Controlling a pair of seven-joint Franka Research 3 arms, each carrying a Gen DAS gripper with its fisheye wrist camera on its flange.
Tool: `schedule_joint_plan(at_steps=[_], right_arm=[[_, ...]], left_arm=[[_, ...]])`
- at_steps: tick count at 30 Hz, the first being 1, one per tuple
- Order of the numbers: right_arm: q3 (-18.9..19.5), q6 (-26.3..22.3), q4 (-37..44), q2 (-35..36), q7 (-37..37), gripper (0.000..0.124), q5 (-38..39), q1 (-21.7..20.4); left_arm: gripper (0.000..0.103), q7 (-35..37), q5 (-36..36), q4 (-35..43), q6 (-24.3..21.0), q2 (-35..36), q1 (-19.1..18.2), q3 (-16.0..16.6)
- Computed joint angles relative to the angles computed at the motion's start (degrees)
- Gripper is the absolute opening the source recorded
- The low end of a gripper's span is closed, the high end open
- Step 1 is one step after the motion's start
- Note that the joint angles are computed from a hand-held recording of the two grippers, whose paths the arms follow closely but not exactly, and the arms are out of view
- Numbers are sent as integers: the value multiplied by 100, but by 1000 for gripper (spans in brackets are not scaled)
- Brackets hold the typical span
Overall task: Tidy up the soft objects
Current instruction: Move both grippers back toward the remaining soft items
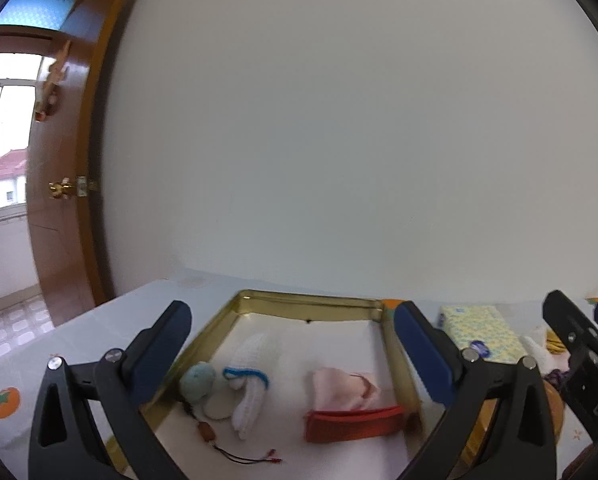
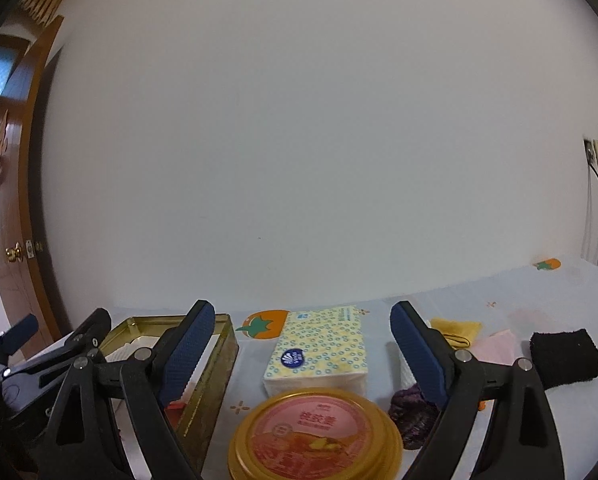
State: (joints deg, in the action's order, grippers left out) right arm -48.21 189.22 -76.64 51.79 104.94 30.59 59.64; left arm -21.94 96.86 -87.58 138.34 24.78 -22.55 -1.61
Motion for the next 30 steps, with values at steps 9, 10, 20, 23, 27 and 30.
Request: schedule_joint_plan(at_steps=[9, 10, 20, 23, 27, 30], right_arm=[[84, 10, -323, -207, -199, 91, -129, -32], [76, 30, -388, -250, -236, 91, -113, -9], [65, 222, -891, -584, -777, 91, 303, 125], [152, 263, -975, -668, -1003, 91, 460, 94], [189, 324, -1121, -782, -1268, 91, 673, 102], [170, 388, -1236, -853, -1515, 91, 843, 134]], left_arm=[[103, 593, -210, 240, 410, 199, -47, 44], [103, 575, -214, 225, 430, 185, -46, 59], [103, 764, -503, 265, 496, 213, -88, 86], [103, 819, -549, 285, 522, 227, -114, 81], [103, 803, -516, 297, 573, 238, -162, 82], [103, 770, -500, 323, 670, 256, -178, 76]])
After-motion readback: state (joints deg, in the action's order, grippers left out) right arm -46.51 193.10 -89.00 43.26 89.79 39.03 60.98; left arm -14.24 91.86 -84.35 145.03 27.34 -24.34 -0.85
